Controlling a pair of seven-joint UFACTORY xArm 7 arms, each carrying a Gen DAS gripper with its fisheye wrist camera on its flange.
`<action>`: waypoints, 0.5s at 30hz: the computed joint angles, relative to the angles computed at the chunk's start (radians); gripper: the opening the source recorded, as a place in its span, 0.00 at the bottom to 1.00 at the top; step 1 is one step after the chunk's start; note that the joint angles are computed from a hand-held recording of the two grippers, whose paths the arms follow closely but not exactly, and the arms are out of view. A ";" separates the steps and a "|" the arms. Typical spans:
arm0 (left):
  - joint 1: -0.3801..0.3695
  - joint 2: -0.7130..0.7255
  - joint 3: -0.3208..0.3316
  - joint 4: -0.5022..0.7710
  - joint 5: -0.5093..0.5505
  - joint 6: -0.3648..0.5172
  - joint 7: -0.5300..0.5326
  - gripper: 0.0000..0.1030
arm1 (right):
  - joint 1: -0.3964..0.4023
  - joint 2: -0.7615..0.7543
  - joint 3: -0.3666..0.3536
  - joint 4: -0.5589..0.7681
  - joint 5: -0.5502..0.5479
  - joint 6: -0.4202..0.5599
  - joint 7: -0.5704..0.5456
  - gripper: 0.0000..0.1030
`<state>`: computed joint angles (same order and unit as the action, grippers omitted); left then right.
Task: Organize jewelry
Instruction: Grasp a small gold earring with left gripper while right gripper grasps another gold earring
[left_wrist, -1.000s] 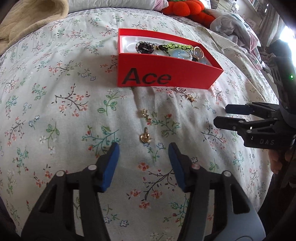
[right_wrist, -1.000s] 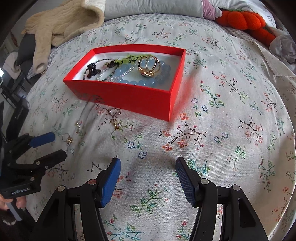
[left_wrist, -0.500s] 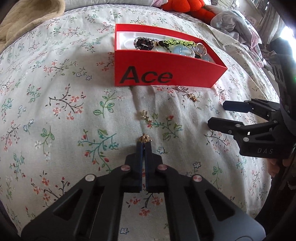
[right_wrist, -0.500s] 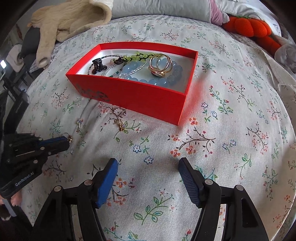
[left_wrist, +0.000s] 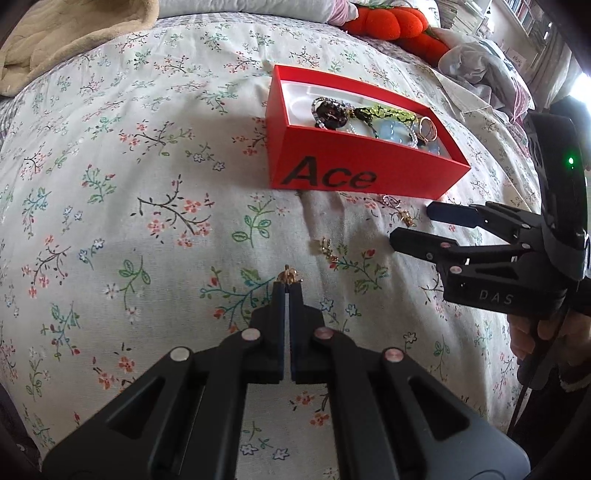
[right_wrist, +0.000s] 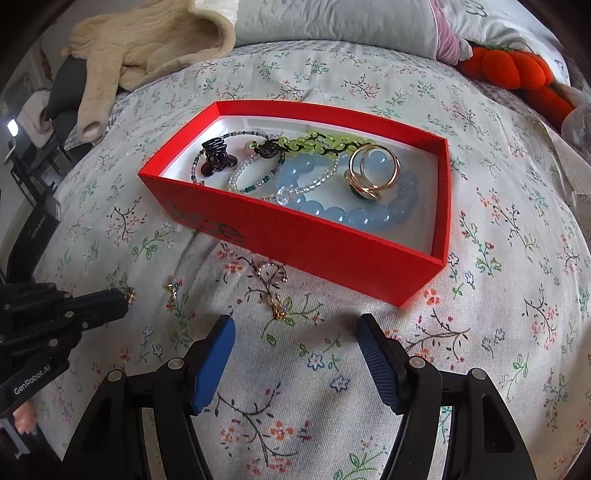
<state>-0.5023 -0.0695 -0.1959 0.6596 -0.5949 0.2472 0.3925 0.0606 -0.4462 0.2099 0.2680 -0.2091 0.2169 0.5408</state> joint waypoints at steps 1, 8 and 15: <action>0.000 0.002 0.000 0.002 0.000 0.001 -0.003 0.02 | -0.014 0.011 0.015 0.007 -0.011 -0.007 0.011 0.67; 0.009 0.006 0.007 0.015 -0.031 0.018 0.017 0.02 | -0.069 0.071 0.071 0.049 -0.084 -0.041 0.079 0.51; 0.016 0.005 0.005 0.018 -0.045 0.025 0.029 0.02 | -0.079 0.093 0.079 0.064 -0.134 -0.062 0.115 0.28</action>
<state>-0.4862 -0.0645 -0.1913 0.6776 -0.6401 0.2724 0.4215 -0.0182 -0.3531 0.2884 0.3321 -0.3434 0.1545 0.6559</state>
